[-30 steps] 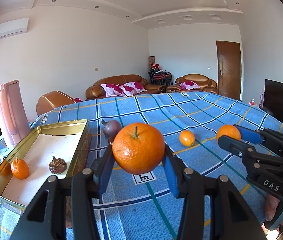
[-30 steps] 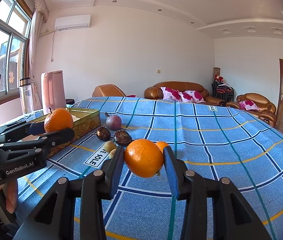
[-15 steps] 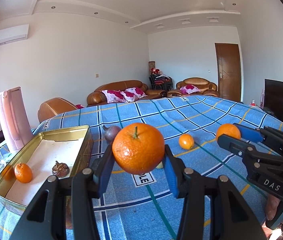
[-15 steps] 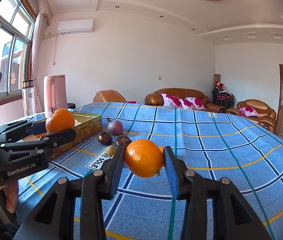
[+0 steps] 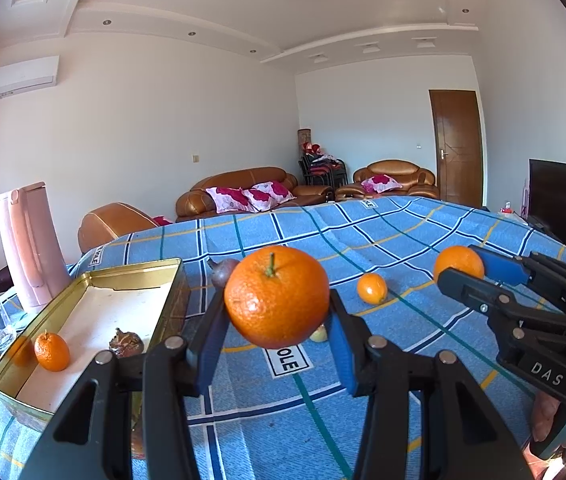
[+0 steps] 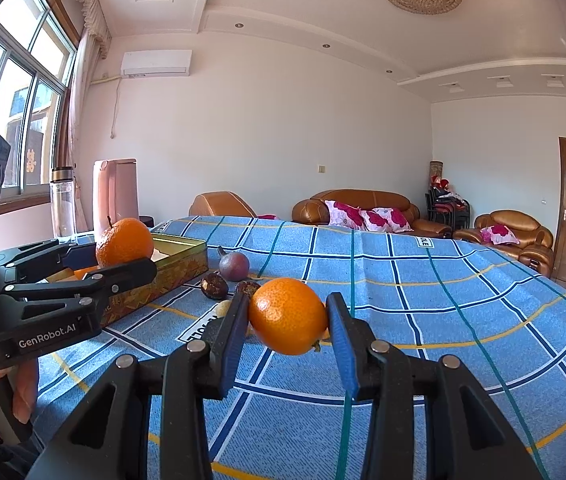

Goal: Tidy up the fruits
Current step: 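Lift and carry the mandarin and orange in both tools toward the tin tray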

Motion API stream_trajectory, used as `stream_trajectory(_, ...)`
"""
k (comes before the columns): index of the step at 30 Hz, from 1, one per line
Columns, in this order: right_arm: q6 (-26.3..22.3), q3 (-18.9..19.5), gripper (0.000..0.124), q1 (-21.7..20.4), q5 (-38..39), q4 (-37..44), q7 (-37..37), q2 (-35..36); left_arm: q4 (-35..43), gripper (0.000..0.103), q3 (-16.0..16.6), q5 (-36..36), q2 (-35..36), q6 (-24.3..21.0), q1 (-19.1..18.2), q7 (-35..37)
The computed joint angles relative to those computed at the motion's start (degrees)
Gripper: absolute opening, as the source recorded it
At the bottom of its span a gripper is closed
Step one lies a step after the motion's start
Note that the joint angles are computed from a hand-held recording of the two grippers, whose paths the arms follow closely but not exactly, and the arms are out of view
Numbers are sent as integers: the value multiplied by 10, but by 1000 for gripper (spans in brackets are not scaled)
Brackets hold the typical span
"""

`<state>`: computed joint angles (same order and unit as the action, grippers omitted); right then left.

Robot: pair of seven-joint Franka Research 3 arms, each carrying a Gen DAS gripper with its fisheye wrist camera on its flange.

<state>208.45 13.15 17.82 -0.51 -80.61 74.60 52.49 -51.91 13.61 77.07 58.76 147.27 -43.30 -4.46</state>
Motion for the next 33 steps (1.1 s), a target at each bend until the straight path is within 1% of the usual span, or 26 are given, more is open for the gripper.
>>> stream_trajectory(5, 23, 5, 42, -6, -15, -11, 7, -1, -10, 49, 5, 12, -7, -5, -5, -12)
stream_trajectory(9, 29, 3, 42, -6, -22, -13, 12, -2, -17, 49, 8, 28, -13, -13, -10, -22)
stream_trajectory(14, 35, 3, 42, -7, -32, -13, 20, -1, -27, 49, 5, 45, -21, -22, -12, -30)
stream_trajectory(18, 40, 8, 42, -14, -47, -14, 30, 0, -31, 49, -3, 50, -27, -20, -7, -25)
stream_trajectory(23, 31, 13, 42, -22, -62, -11, 46, 0, -31, 49, -6, 52, -28, -25, -5, -22)
stream_trajectory(27, 19, 16, 42, -24, -65, -7, 54, -1, -44, 49, -6, 58, -38, -30, -4, -32)
stream_trajectory(33, -2, 30, 42, -29, -91, 11, 57, 4, -69, 49, -14, 63, -56, -33, 6, -43)
